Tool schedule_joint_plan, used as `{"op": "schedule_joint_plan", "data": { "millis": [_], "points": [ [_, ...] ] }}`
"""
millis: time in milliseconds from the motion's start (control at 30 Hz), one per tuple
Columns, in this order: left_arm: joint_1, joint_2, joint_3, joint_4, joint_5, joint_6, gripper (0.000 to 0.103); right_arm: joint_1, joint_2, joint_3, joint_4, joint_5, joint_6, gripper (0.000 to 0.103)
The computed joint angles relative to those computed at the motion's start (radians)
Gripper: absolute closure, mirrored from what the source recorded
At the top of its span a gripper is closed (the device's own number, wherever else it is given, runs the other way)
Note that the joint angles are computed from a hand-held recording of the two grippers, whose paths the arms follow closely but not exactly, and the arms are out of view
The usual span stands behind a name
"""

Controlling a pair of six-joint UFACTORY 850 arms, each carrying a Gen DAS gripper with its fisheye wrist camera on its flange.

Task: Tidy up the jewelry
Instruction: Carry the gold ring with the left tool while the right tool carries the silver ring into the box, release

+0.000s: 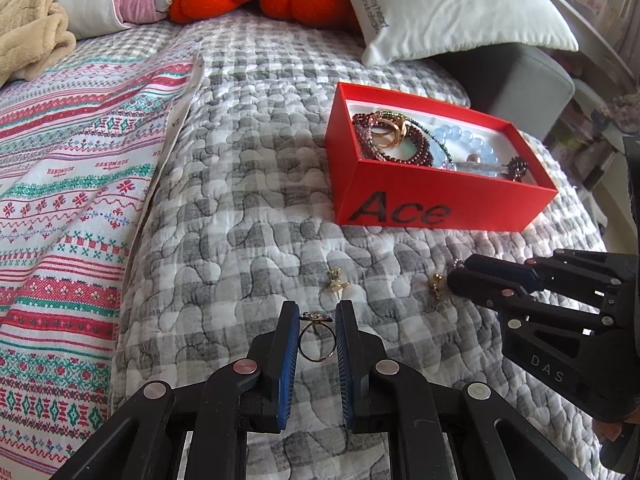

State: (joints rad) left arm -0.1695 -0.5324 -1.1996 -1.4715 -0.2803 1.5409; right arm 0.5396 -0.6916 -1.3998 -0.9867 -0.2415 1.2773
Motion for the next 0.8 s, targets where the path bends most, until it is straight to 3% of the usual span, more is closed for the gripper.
{"op": "schedule_joint_plan", "data": {
  "millis": [200, 333, 600, 800],
  "points": [
    [-0.001, 0.026, 0.025, -0.091, 0.002, 0.085, 0.09, -0.001, 0.04, 0.038, -0.045, 0.01, 0.073, 0.088],
    [0.001, 0.031, 0.028, -0.135, -0.004, 0.114, 0.09, -0.005, 0.084, 0.082, -0.176, 0.029, 0.226, 0.088],
    [-0.012, 0.016, -0.003, -0.211, -0.012, 0.157, 0.09, -0.025, 0.169, 0.161, -0.56, 0.045, 0.651, 0.088],
    [-0.041, -0.016, -0.055, -0.422, -0.045, 0.327, 0.09, -0.057, 0.201, 0.184, -0.979, 0.03, 1.103, 0.088]
  ]
}}
